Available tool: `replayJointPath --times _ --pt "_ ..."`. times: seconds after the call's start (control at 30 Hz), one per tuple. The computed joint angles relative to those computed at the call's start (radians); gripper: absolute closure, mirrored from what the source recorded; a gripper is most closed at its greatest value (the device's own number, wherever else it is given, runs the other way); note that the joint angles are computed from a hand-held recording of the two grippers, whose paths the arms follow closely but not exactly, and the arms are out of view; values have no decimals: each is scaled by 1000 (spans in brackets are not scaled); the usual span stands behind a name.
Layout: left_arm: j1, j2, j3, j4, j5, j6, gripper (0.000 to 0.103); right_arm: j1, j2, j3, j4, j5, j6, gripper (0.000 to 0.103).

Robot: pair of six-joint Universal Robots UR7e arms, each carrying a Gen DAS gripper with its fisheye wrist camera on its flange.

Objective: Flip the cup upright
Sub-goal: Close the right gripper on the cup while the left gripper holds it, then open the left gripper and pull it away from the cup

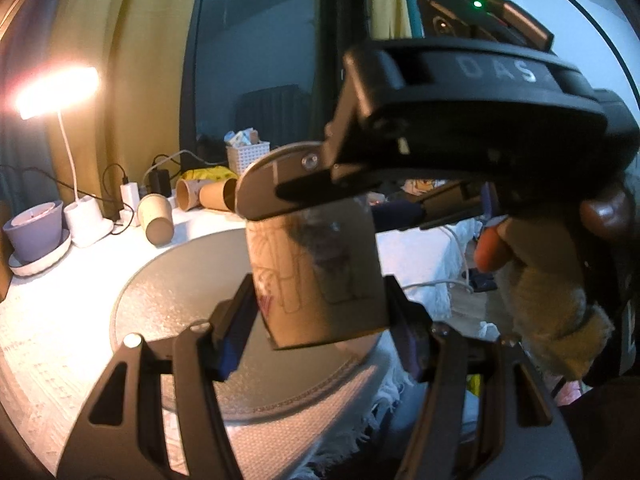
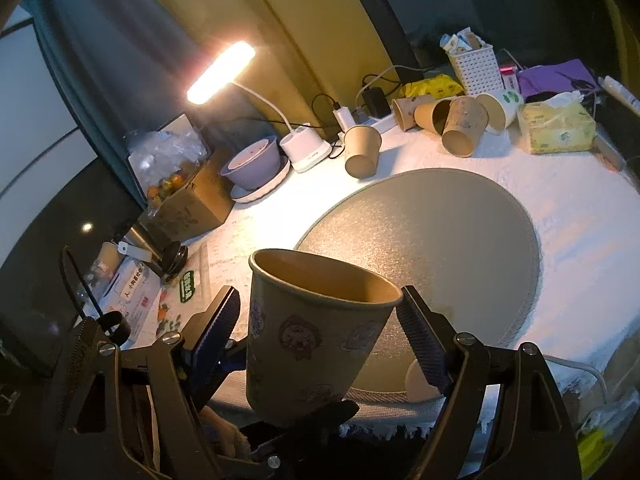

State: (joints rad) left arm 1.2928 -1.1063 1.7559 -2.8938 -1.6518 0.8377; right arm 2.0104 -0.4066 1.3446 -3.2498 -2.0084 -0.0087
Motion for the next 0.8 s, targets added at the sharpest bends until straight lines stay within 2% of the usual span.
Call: replayJointPath --times 0.1,0.5,0.57,0.63,0.8 --pt "4 2 -9 12 1 -13 41 2 10 -19 10 -21 -11 28" --pt "3 34 -70 102 50 -64 40 7 53 -98 45 -88 -61 29" --pt "5 43 -90 131 62 -79 28 7 60 -115 44 -100 -73 29" --pt "11 57 -119 156 64 -107 23 10 74 -141 32 -129 -102 29" --pt "20 85 -188 205 109 -171 22 14 118 -221 12 -210 -178 29"
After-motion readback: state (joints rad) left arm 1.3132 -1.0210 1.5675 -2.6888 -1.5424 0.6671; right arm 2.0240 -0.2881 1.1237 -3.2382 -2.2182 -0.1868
